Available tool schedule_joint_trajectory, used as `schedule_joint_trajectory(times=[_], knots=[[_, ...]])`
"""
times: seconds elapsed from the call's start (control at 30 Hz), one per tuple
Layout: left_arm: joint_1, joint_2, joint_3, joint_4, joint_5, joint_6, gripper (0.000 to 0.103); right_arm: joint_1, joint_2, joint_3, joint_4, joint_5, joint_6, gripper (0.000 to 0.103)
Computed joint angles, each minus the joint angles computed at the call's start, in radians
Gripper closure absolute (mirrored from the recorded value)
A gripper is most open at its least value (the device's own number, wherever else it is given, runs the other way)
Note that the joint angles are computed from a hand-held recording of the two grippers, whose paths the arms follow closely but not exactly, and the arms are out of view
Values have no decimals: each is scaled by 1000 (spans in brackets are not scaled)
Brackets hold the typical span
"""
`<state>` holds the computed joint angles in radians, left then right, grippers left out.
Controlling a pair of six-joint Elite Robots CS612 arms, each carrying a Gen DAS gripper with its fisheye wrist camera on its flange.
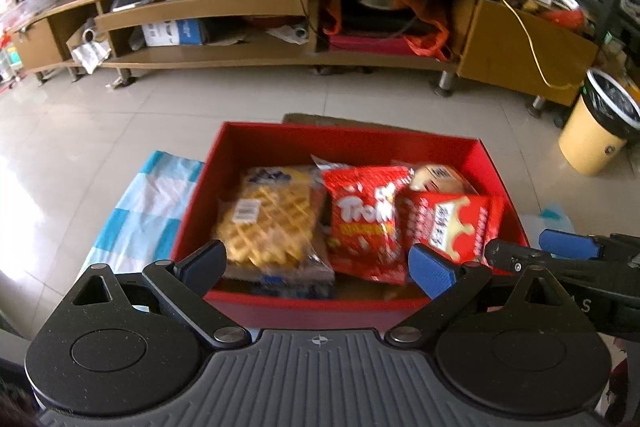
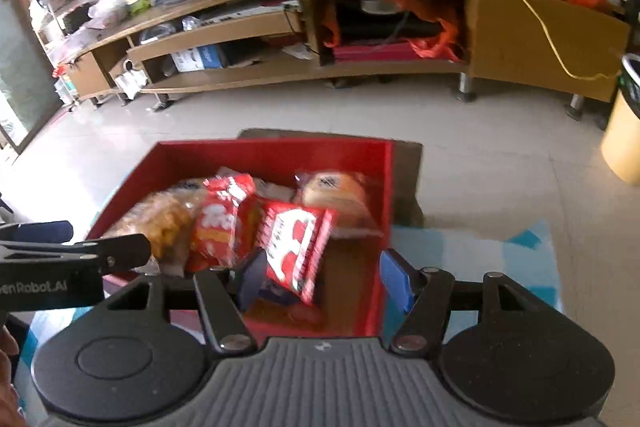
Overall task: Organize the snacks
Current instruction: 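Move left tool to the Kaprons wafer while right tool moves to white spicy-strip packet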
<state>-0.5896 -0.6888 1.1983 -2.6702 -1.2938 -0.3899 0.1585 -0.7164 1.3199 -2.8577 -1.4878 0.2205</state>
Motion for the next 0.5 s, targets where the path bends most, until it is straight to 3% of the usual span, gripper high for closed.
schedule_joint_trajectory(times=[0.5], knots=[[-31,-46,94,3,-24,-19,3,-18,-73,133,30,-23,-17,44]])
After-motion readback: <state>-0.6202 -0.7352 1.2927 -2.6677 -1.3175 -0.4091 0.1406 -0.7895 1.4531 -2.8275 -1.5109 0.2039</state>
